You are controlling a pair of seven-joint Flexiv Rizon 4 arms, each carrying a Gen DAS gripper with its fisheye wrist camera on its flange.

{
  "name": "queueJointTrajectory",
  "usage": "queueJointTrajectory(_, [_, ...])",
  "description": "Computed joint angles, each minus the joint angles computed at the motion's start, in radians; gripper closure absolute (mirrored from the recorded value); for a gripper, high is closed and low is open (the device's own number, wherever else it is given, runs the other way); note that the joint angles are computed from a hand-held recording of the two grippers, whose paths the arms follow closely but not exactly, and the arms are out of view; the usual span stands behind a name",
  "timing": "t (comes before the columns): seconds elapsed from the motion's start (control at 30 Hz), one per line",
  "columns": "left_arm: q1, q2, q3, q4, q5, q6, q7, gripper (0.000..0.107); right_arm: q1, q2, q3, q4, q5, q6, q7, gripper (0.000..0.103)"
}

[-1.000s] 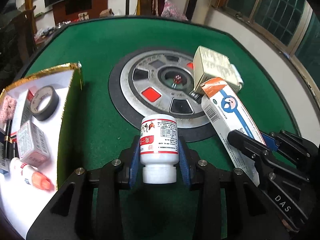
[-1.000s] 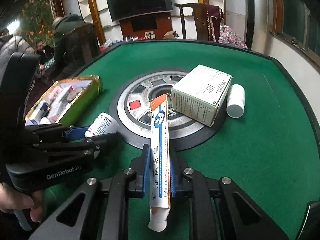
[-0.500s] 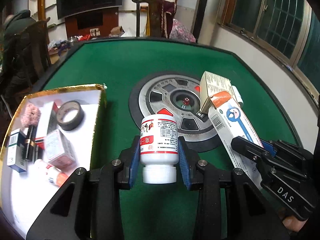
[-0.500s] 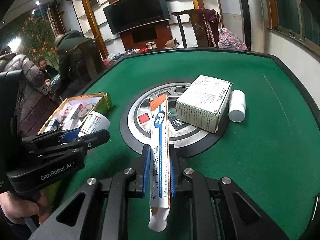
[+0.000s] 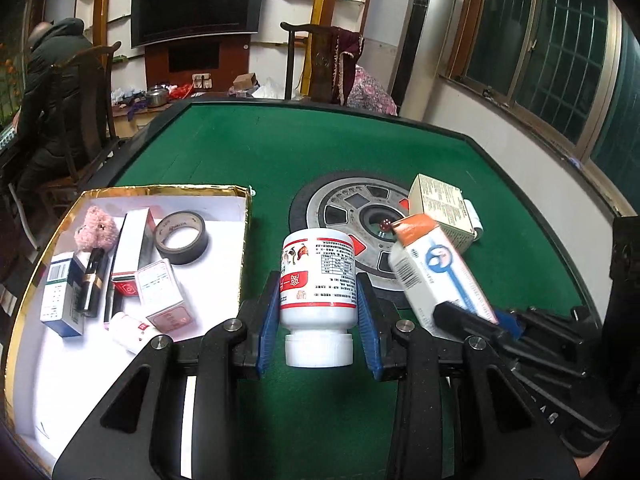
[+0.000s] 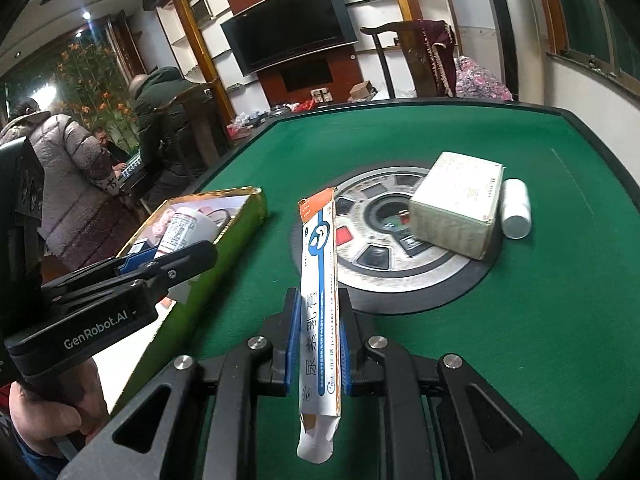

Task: Organize objects
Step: 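Lift and carry the bottle and tube toward the tray with both tools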

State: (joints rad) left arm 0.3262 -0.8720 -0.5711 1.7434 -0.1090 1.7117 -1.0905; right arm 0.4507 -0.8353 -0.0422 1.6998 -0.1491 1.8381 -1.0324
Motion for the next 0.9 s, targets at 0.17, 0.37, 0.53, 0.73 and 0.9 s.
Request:
queueJointTrajectory(0.17, [0.050, 0.000, -0.039, 0.028, 0.018, 0.026, -0.009, 0.072, 0.011, -0.009, 0.015, -0.024, -0.006, 0.002, 0.002, 0.088])
queueJointTrajectory(0.37, [0.093, 0.011, -0.038, 0.069, 0.054, 0.074, -0.049, 0.072, 0.024, -0.025, 0.035, -0.055, -0.028, -0.015, 0.001, 0.088])
queueJointTrajectory(0.53, [0.116, 0.022, -0.004, 0.097, 0.093, 0.121, -0.103, 0.072, 0.039, -0.036, 0.050, -0.081, -0.044, -0.026, 0.002, 0.088])
queueJointTrajectory(0.73, [0.219, 0.006, -0.052, 0.113, 0.134, 0.090, -0.135, 0.072, 0.052, -0.056, 0.072, -0.125, -0.073, -0.051, 0.002, 0.088])
queueJointTrajectory(0.9, [0.265, 0.005, -0.040, 0.117, 0.109, 0.075, -0.151, 0.072, 0.083, -0.071, 0.058, -0.164, -0.084, -0.080, 0.009, 0.088])
